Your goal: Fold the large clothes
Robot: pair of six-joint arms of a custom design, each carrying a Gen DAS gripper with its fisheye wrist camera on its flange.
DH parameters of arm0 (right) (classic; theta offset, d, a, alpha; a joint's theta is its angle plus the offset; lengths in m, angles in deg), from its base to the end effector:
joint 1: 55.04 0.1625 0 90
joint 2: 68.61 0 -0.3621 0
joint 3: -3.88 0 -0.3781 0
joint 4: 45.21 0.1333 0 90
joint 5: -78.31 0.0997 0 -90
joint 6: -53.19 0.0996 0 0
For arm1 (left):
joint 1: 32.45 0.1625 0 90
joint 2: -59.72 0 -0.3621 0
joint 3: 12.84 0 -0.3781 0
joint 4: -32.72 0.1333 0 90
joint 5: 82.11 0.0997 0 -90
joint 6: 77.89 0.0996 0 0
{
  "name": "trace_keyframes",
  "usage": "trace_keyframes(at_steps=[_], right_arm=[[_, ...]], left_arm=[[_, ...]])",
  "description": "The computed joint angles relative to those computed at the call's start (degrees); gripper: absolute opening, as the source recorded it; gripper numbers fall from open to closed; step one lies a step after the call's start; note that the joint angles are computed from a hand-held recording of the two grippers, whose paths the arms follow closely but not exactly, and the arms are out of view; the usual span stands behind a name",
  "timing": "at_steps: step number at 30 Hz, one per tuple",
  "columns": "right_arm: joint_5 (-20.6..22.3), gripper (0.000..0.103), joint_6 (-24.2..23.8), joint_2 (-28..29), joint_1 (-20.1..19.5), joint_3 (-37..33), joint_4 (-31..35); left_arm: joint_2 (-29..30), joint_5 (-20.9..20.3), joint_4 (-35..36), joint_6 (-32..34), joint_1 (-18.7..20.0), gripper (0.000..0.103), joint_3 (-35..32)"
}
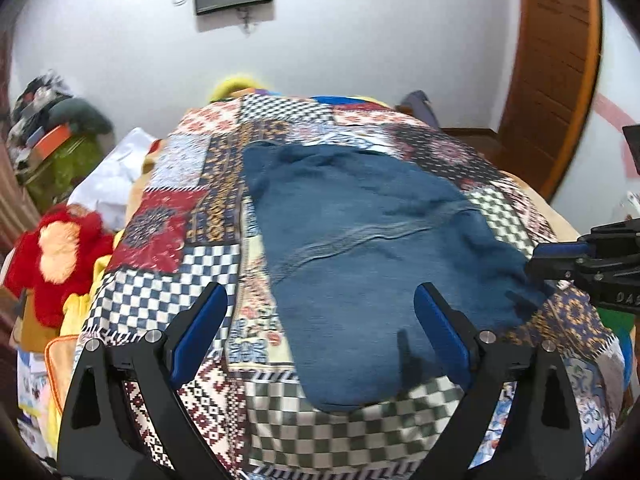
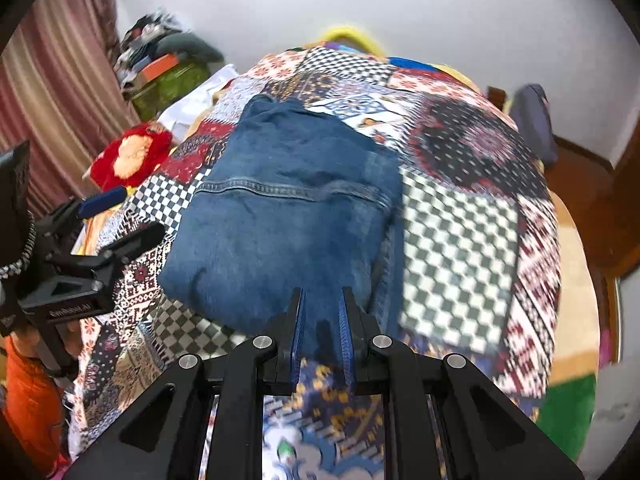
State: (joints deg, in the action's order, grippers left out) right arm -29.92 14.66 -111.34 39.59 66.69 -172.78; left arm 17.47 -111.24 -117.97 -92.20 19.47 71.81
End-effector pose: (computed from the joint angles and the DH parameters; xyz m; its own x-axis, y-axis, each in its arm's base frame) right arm 0.1619 -0.7339 0.2181 -0.6986 -0.5789 0.4206 -0.6547 0.7543 -0.0492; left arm -0.2319 -0.6531 0.1363 -0.6799 -0.1029 -0.7261 0.4309 0.7451 -0.5091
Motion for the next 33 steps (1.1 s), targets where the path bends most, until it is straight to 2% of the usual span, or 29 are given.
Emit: trace_keyframes(at_steps=[2, 6, 7, 13, 19, 21, 23, 24, 25, 28, 31, 33], right_arm=[[-1.37, 0.012, -1.48, 2.52, 0.44, -1.90, -0.34], [-9.87, 0.012, -7.95, 8.60, 0.98, -4.24, -7.15], [-10.86, 0.012, -8.88, 9.61, 0.74, -4.79, -7.47], [-8.98, 0.012, -14.45, 8.05, -1.02, -0.43, -13.50], [-9.41, 0.012, -15.61, 6.04, -1.97, 2.94, -17.13], [-11.10, 0.027, -15.24, 5.69, -2.36, 3.54, -18.52], [-12.65, 0.091, -16.39, 5.54, -2.93, 5.20, -24.85], [-13.49, 0.097, -16.46, 5.54, -3.26, 4.96, -26.68], [-12.64, 0.097, -15.76, 4.92, -3.78, 5.10, -26.12], [-10.83, 0.097, -9.77, 3.39, -5.01, 2.72, -17.04], [-10.72, 0.097, -9.60, 2.44, -4.91, 2.76, -17.96], [-9.62, 0.097, -9.45, 1.77, -4.55, 2.89, -18.29]], left_arm=[[-0.07, 0.15, 0.47, -1.04, 0.85, 0.095, -0.12], [0.98, -0.57, 2.27, -3.07, 2.38, 0.095, -1.34], [1.25, -0.97, 2.76, -3.60, 2.70, 0.095, -1.58], [3.11, -0.20, 7.24, -4.96, 3.28, 0.095, -2.43], [2.69, 1.43, 5.89, -4.61, 2.65, 0.097, 0.31], [1.92, 1.53, 5.87, -5.21, 2.64, 0.100, 1.81], [0.83, 0.44, 5.25, -5.37, 2.82, 0.101, 3.59], [0.39, -0.12, 4.86, -5.42, 2.90, 0.101, 4.17], [-0.15, -0.73, 4.78, -5.94, 2.94, 0.101, 4.79], [-2.08, -1.66, 6.78, -8.80, 2.59, 0.100, 6.09], [-2.95, 1.73, 11.15, -11.33, 1.69, 0.100, 5.93], [-3.38, 3.21, 10.33, -10.81, 1.38, 0.100, 5.94]])
